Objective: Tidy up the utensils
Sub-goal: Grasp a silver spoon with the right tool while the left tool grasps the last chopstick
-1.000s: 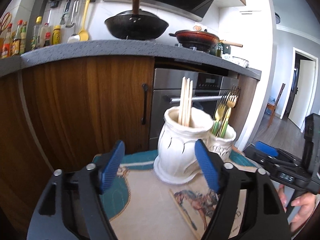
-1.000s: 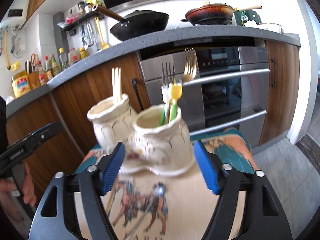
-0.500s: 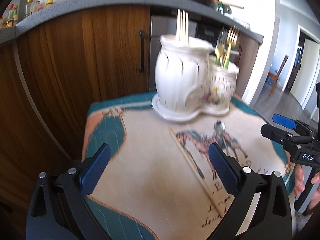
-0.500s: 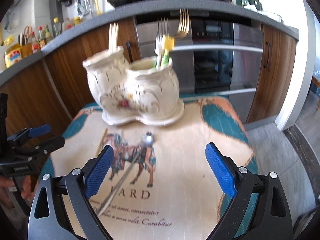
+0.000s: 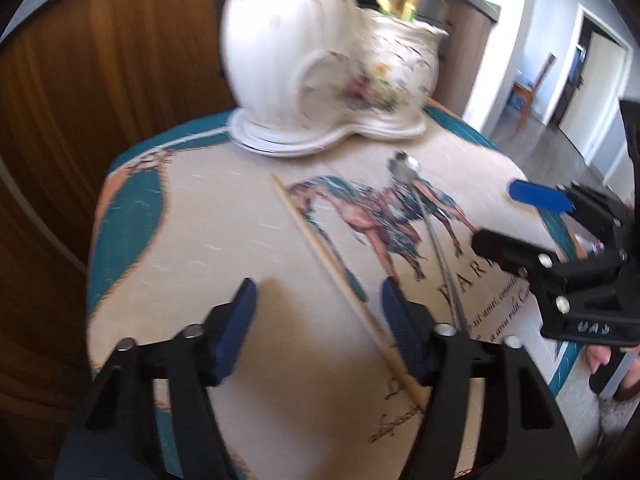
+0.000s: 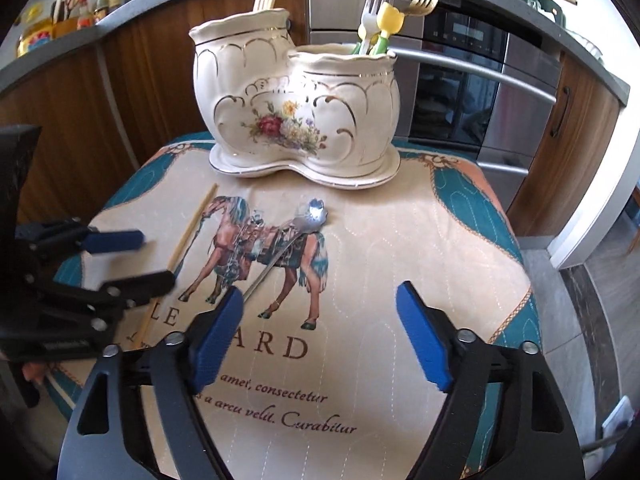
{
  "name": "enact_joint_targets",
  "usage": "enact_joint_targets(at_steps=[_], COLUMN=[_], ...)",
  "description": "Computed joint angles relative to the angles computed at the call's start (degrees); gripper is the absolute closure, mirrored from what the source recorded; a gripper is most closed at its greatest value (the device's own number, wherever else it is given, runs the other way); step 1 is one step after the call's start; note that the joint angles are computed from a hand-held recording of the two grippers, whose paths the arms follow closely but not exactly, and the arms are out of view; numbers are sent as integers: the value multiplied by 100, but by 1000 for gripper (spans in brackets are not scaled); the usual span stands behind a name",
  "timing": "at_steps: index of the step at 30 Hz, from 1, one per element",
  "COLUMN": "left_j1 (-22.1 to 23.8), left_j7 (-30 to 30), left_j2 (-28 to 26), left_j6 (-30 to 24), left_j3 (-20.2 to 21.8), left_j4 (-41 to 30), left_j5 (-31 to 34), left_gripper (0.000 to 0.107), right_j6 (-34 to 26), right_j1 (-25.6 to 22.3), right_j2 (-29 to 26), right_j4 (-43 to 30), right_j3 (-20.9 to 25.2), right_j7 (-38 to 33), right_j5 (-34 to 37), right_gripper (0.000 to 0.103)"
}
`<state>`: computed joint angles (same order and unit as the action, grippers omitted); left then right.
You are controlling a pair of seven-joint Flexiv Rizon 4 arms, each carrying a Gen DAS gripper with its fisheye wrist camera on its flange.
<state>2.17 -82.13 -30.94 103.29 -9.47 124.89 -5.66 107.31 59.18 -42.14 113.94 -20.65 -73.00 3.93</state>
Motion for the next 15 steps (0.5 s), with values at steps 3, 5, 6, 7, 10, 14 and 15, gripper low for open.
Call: enact_joint_targets(at_steps=[3, 5, 6, 7, 10, 14, 15], left_j1=[-581, -328, -285, -261, 234, 717, 808], left_j7=[155, 280, 319, 342, 381, 391, 393], left_j2=[-46, -15, 13, 31, 125, 212, 224], left_j6=[-8, -14, -55, -91, -194, -184, -177], left_j3=[562, 305, 281, 269, -150, -546, -618], left_j4=[-130, -74, -57, -50, 86, 288, 326], left_j5=[-2, 66, 75, 65, 85, 129, 148], left_gripper=[58, 75, 88, 95, 101, 102, 102], right_j6=[-74, -124, -151, -187, -328, -494, -538], right_j1=[-265, -369, -412, -450, -447, -212, -294], right_j2=[42, 59, 52, 39, -31, -165, -126], right_j4=[-50, -83, -119, -163, -305, -416, -414], right_j3=[300, 426, 484, 538, 586, 331, 420], right_j7=[10, 26, 37, 54, 117, 207, 246], right_j5=[-145, -239, -291, -345, -520, -692, -784], right_gripper=[34, 36, 37, 39, 43, 66, 73])
